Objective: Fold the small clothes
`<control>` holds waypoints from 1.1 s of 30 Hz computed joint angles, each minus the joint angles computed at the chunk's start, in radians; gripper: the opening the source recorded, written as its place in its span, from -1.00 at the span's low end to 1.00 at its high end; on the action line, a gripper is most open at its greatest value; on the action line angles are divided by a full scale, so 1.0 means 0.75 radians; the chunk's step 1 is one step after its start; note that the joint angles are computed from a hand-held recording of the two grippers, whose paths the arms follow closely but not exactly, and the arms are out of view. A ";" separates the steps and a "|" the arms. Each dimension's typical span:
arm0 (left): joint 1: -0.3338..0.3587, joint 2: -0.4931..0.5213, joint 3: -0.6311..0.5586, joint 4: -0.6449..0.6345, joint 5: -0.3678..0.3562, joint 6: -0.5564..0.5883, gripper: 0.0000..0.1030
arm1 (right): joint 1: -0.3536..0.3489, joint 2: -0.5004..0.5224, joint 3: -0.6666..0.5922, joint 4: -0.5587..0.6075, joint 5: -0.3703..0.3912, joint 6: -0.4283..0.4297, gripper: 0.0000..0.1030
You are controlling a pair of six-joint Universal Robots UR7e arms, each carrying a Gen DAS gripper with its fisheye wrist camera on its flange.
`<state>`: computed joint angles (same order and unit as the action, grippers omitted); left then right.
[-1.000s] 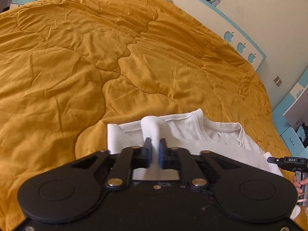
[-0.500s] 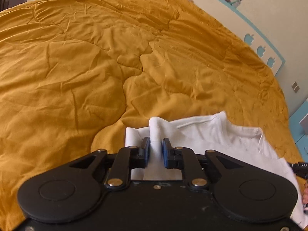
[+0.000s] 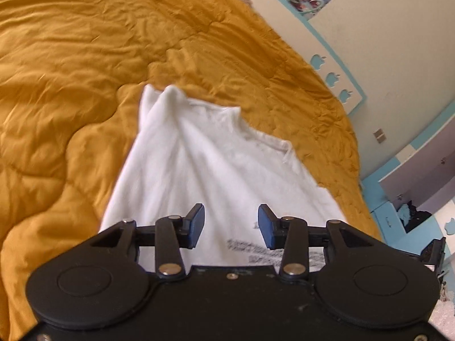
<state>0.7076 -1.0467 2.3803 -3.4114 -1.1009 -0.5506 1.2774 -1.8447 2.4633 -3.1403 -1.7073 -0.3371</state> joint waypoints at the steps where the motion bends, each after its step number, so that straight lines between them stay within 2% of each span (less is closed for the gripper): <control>1: 0.005 -0.006 0.019 0.047 0.030 -0.041 -0.18 | -0.011 0.011 0.012 -0.039 -0.028 -0.010 -0.41; 3: 0.034 -0.004 0.054 0.028 0.030 -0.045 -0.15 | -0.036 0.026 0.023 -0.090 -0.054 -0.052 -0.61; 5: 0.061 -0.004 0.093 -0.060 0.006 -0.038 -0.23 | -0.072 0.008 0.022 -0.066 -0.020 -0.046 -0.62; 8: 0.044 -0.042 0.133 -0.072 0.029 -0.144 -0.26 | -0.059 0.006 0.026 -0.071 -0.043 -0.020 -0.62; 9: 0.028 -0.068 0.146 -0.053 0.039 -0.200 -0.26 | -0.045 -0.014 0.025 -0.040 -0.059 0.029 -0.58; 10: 0.011 -0.099 0.159 -0.031 0.047 -0.259 -0.27 | -0.034 -0.054 0.028 0.009 -0.053 0.100 -0.43; 11: -0.009 -0.121 0.177 -0.027 0.054 -0.305 -0.23 | -0.035 -0.105 0.037 0.061 -0.027 0.180 -0.35; 13: -0.059 -0.167 0.232 -0.044 0.063 -0.419 -0.17 | -0.052 -0.221 0.065 0.165 0.032 0.369 0.02; 14: -0.073 -0.176 0.257 -0.061 0.055 -0.475 -0.14 | -0.077 -0.282 0.083 0.215 0.076 0.460 0.07; 17: -0.086 -0.166 0.324 -0.130 0.005 -0.645 -0.13 | -0.244 -0.456 0.153 0.356 0.294 0.660 0.15; 19: -0.086 -0.130 0.345 -0.203 0.018 -0.660 -0.13 | -0.345 -0.507 0.181 0.426 0.384 0.732 0.15; 21: -0.074 -0.097 0.347 -0.277 0.028 -0.666 -0.13 | -0.380 -0.496 0.211 0.367 0.392 0.774 0.13; 22: -0.072 -0.085 0.348 -0.308 0.040 -0.673 -0.13 | -0.412 -0.495 0.234 0.310 0.439 0.788 0.13; 25: -0.049 -0.065 0.327 -0.344 0.065 -0.670 -0.12 | -0.447 -0.439 0.262 0.135 0.490 0.859 0.18; 28: -0.030 -0.009 0.314 -0.439 0.078 -0.680 -0.12 | -0.440 -0.375 0.250 0.074 0.469 0.895 0.18; 30: -0.051 0.047 0.333 -0.559 0.111 -0.706 -0.21 | -0.417 -0.339 0.263 -0.006 0.437 0.892 0.10; 31: -0.055 0.072 0.334 -0.606 0.121 -0.708 -0.26 | -0.409 -0.328 0.266 -0.032 0.427 0.870 -0.23; 32: -0.060 0.083 0.336 -0.625 0.131 -0.712 -0.33 | -0.395 -0.321 0.265 -0.043 0.405 0.843 -0.47; 33: -0.071 0.096 0.340 -0.650 0.152 -0.720 -0.70 | -0.399 -0.322 0.257 -0.023 0.412 0.809 -0.79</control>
<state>0.6540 -0.9743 2.6354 -3.8987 -0.9868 -1.0907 0.9784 -2.0859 2.6558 -3.1578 -1.3981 0.2699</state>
